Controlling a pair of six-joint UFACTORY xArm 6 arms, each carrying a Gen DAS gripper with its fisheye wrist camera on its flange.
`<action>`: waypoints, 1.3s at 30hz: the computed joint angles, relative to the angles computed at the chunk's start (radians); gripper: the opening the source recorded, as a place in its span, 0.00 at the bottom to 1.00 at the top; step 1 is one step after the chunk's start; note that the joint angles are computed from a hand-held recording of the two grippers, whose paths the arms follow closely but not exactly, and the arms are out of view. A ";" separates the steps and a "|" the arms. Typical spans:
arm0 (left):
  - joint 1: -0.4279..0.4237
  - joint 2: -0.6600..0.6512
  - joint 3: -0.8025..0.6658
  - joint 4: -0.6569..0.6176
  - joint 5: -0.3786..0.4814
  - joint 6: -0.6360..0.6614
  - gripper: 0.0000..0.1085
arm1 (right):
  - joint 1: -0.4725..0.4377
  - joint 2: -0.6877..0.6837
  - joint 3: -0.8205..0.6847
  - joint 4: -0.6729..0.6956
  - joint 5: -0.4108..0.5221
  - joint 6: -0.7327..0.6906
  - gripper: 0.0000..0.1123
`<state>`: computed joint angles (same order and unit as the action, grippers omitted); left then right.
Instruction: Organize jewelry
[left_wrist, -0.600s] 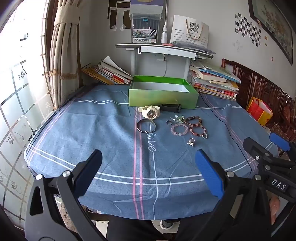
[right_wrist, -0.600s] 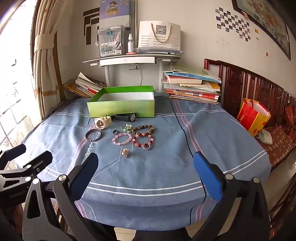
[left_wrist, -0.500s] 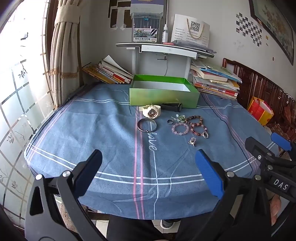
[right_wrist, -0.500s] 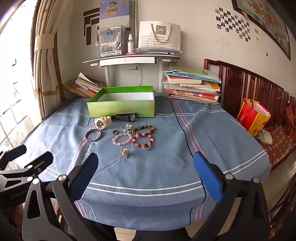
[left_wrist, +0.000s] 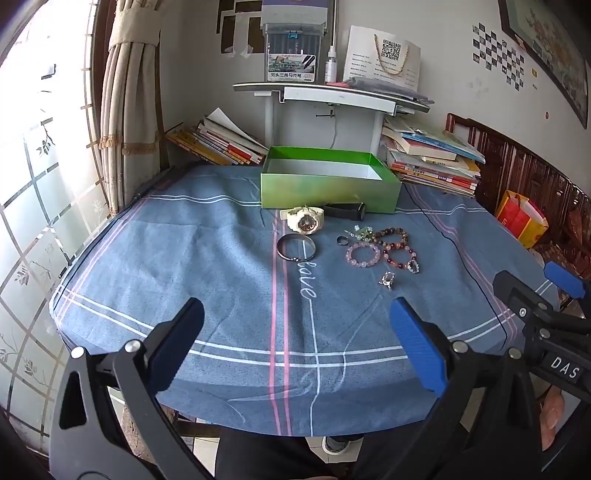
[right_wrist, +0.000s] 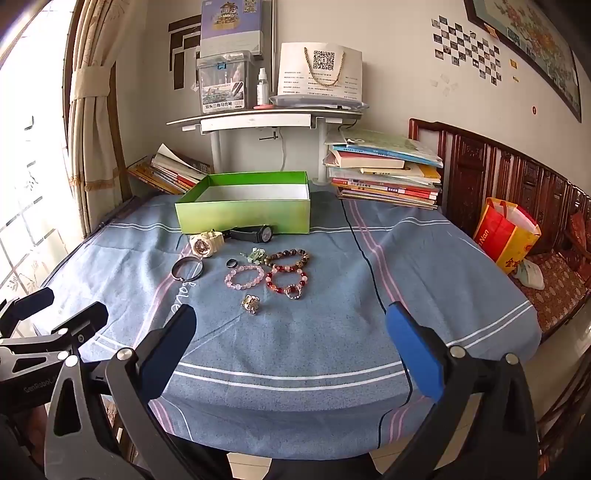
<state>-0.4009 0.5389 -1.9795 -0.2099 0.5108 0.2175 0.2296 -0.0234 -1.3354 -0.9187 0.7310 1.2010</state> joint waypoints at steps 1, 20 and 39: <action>-0.001 -0.004 0.006 0.002 -0.005 0.001 0.91 | 0.001 0.000 -0.001 -0.001 0.002 0.002 0.89; -0.001 -0.007 0.004 0.006 0.004 0.000 0.91 | -0.003 -0.004 0.003 -0.005 0.000 0.008 0.89; -0.002 -0.011 0.011 0.012 -0.001 -0.012 0.91 | -0.002 -0.005 0.006 -0.003 0.002 0.006 0.89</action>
<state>-0.4024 0.5284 -1.9685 -0.1977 0.5094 0.2055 0.2272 -0.0283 -1.3297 -0.9214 0.7329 1.2073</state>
